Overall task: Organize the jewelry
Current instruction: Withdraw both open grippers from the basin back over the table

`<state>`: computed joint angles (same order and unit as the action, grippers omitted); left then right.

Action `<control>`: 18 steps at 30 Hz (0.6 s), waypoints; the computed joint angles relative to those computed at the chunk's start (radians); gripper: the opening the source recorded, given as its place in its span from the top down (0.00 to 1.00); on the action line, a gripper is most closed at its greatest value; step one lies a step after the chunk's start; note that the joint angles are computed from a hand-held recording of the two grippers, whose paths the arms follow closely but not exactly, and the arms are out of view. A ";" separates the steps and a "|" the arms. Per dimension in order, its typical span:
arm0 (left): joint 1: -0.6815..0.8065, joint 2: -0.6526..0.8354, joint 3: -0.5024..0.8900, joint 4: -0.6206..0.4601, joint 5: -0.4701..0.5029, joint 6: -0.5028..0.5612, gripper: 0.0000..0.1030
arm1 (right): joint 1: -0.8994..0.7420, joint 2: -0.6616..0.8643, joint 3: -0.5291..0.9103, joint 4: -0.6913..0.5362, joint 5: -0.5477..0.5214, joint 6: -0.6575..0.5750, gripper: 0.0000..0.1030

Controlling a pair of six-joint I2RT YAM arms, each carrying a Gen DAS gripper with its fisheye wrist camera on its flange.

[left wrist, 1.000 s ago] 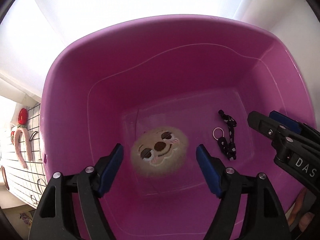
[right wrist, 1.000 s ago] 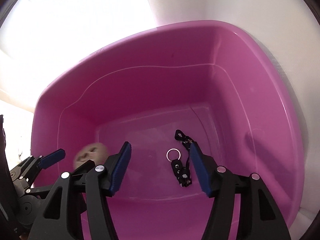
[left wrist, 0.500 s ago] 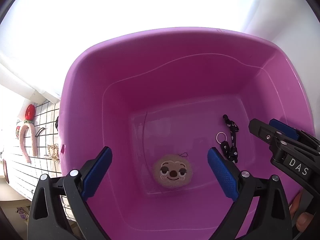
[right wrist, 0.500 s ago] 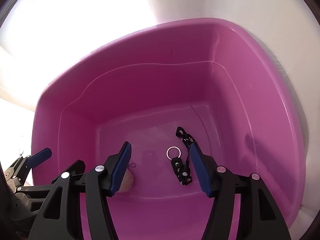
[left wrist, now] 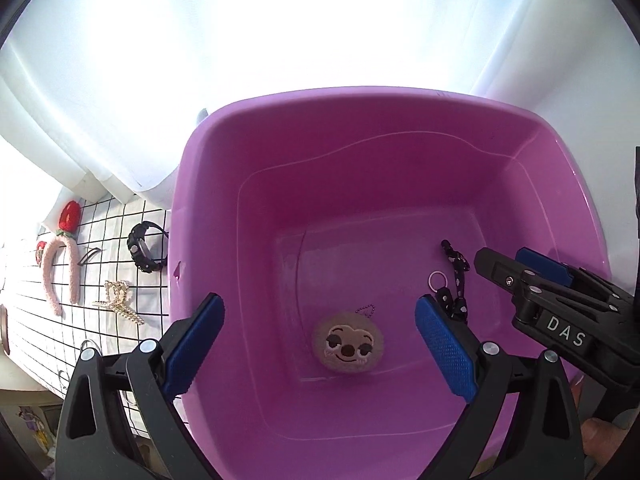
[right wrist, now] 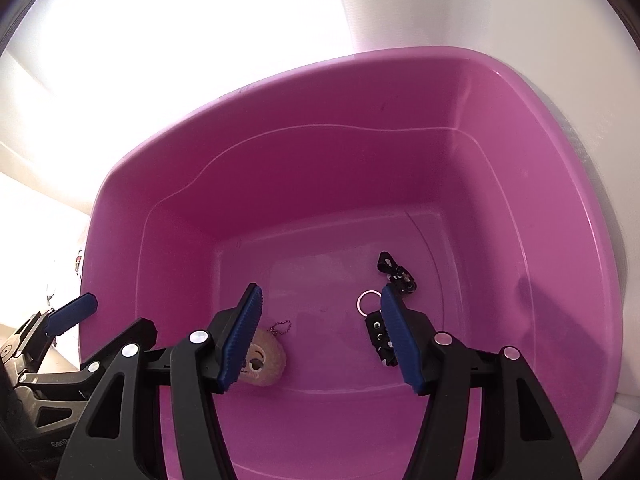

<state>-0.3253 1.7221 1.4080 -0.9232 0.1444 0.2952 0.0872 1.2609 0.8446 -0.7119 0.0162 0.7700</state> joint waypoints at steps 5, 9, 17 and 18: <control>0.056 -0.029 0.023 -0.035 0.059 0.015 0.08 | 0.029 -0.028 0.005 0.016 0.010 -0.001 0.35; 0.126 -0.068 0.036 -0.061 0.138 0.027 0.08 | 0.084 -0.052 0.016 0.025 0.059 0.010 0.35; 0.317 -0.145 0.043 -0.057 0.227 0.127 0.07 | 0.225 -0.070 0.060 0.063 0.180 0.053 0.30; 0.348 -0.139 0.057 -0.066 0.246 0.146 0.07 | 0.257 -0.062 0.076 0.058 0.209 0.063 0.30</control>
